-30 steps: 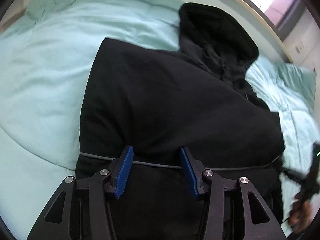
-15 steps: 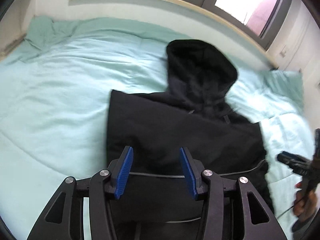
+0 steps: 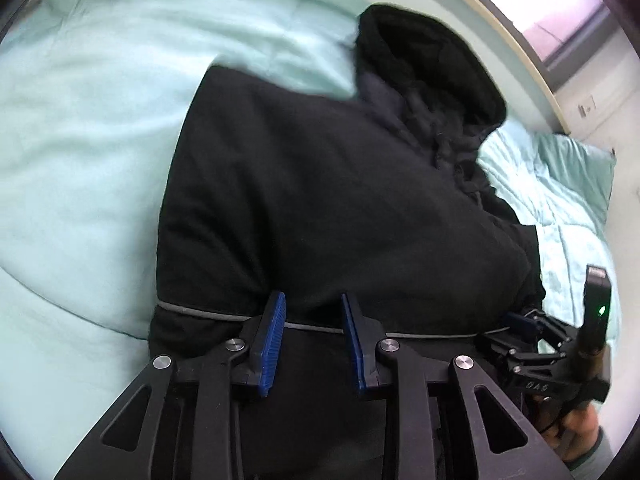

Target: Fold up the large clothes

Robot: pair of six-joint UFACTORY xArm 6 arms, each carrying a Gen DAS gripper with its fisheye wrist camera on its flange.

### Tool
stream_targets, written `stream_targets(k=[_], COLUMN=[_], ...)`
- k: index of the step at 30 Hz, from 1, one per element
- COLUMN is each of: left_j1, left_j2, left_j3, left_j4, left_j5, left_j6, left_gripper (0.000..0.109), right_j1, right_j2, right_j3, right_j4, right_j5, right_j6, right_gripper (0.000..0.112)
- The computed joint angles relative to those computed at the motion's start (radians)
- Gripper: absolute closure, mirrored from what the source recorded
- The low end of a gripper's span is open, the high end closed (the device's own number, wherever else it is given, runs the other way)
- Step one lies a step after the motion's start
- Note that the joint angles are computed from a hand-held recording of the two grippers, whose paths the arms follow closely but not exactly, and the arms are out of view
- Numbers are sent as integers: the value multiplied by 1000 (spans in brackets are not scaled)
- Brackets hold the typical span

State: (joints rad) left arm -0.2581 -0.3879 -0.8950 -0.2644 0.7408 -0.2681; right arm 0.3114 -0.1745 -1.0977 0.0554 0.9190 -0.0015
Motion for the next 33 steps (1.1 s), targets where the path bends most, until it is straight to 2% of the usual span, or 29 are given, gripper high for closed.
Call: stream_targets(k=[2, 4, 6, 7, 9, 10, 11, 13, 15, 18, 20, 23, 25, 28, 29, 30, 33], left_j1=[-12, -16, -17, -11, -2, 1, 2, -4, -3, 10, 4, 15, 24, 22, 20, 20, 35], left_j2=[-37, -59, -55, -51, -19, 8, 20, 14, 19, -1, -11, 66, 180, 397, 470, 552, 775], left_j3=[-14, -25, -26, -18, -12, 5, 30, 97, 76, 7, -37, -186, -332, -589, -676, -776, -1036], left_j4=[5, -30, -64, -67, -73, -60, -61, -133, -119, -89, -54, -53, -75, 44, 103, 157, 206], left_j5=[-15, -38, -54, -51, -40, -44, -61, -150, -131, -55, -61, -69, -66, -39, -20, 10, 74], left_j6=[25, 61, 89, 94, 94, 81, 87, 123, 116, 140, 168, 234, 271, 203, 149, 97, 13], left_gripper=[78, 73, 62, 62, 62, 63, 64, 64, 63, 63, 63, 63, 63, 62, 58, 52, 52], right_j1=[-24, -43, -71, -93, -141, -148, -155, -140, -131, -159, -199, -226, -239, -248, -254, -257, -266], right_j2=[-55, -136, -176, -182, -151, -144, -116, -95, -85, -99, -97, -43, 51, 228, 310, 374, 571], right_j3=[18, 74, 114, 132, 149, 160, 155, 172, 154, 112, 49, -63, -193, -399, -494, -568, -817], right_j4=[32, 27, -18, -15, 4, -29, -53, -92, -110, -4, 120, 173, 219, 263, 300, 327, 362], right_j5=[-14, -65, -94, -105, -105, -95, -102, -141, -131, -73, -45, -66, -74, -97, -93, -83, -25], right_j6=[-28, -45, -21, -30, -35, -13, -11, -6, -13, -108, -202, -237, -246, -225, -220, -216, -165], right_gripper=[37, 37, 37, 37, 38, 44, 46, 46, 45, 45, 45, 45, 45, 45, 45, 45, 45])
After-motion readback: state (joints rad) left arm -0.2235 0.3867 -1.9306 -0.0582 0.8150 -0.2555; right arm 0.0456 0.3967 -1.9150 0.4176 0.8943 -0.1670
